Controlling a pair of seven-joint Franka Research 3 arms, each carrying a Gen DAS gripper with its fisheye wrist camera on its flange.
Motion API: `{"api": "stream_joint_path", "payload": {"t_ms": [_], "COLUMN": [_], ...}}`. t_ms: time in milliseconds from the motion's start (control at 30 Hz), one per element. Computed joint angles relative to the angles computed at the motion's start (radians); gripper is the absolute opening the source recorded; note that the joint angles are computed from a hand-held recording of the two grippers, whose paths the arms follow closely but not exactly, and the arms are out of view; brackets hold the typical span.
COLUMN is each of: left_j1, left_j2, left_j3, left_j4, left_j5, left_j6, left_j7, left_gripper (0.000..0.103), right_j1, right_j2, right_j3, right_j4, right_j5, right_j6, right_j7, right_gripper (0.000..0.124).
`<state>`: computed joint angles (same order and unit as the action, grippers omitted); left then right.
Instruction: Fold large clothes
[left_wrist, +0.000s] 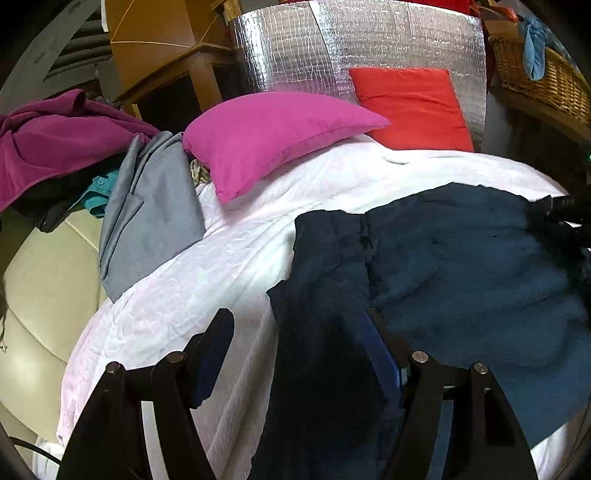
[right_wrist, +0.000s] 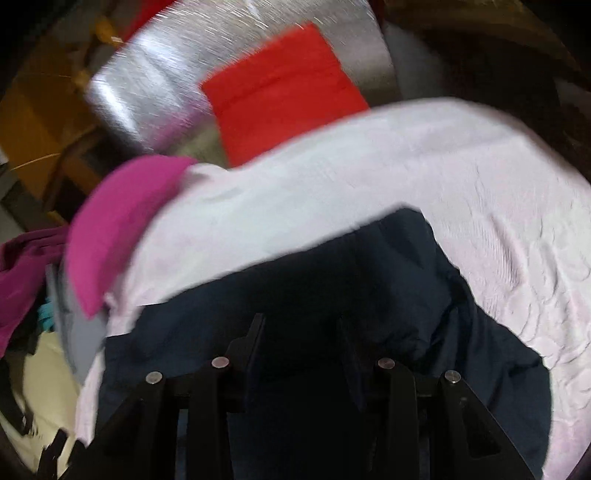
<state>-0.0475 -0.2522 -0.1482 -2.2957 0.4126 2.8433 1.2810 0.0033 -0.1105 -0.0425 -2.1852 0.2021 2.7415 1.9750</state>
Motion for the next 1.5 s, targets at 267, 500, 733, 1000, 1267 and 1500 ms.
{"api": "stream_joint_path", "payload": {"t_ms": [267,500,733,1000,1267,1500], "left_j1": [-0.011,-0.026,0.002,0.004,0.008,0.008], "left_j2": [0.147,0.166,0.055,-0.050,-0.116,-0.146], "left_j3": [-0.011,0.015,-0.003,-0.011,-0.008,-0.003], "left_j4": [0.151,0.145,-0.008,-0.095,-0.130,-0.146], "left_j5": [-0.002,-0.165,-0.060,0.012,0.010,0.005], "left_j6": [-0.104,-0.145,-0.041,-0.019,0.011,0.022], "left_j7": [-0.013,0.085,-0.032,-0.111,-0.099,-0.092], "left_gripper": [0.072,0.072,0.076,0.076,0.076,0.076], "right_j1": [-0.004,0.064,0.019,-0.002,0.051,-0.018], "right_j2": [0.092,-0.108,-0.432,-0.500,-0.588,-0.620], "right_j3": [-0.028,-0.080,-0.027,0.006,-0.073,-0.034], "right_j4": [0.031,-0.132,-0.389,-0.514,-0.533,-0.553], "right_j5": [0.134,0.556,0.409,0.254,0.326,0.262], "right_j6": [0.074,0.134,0.089,0.075,0.102,0.052], "right_j7": [-0.096,-0.502,-0.483,-0.384,-0.404,-0.363], "right_gripper": [0.039,0.063,0.052,0.044,0.055,0.059]}}
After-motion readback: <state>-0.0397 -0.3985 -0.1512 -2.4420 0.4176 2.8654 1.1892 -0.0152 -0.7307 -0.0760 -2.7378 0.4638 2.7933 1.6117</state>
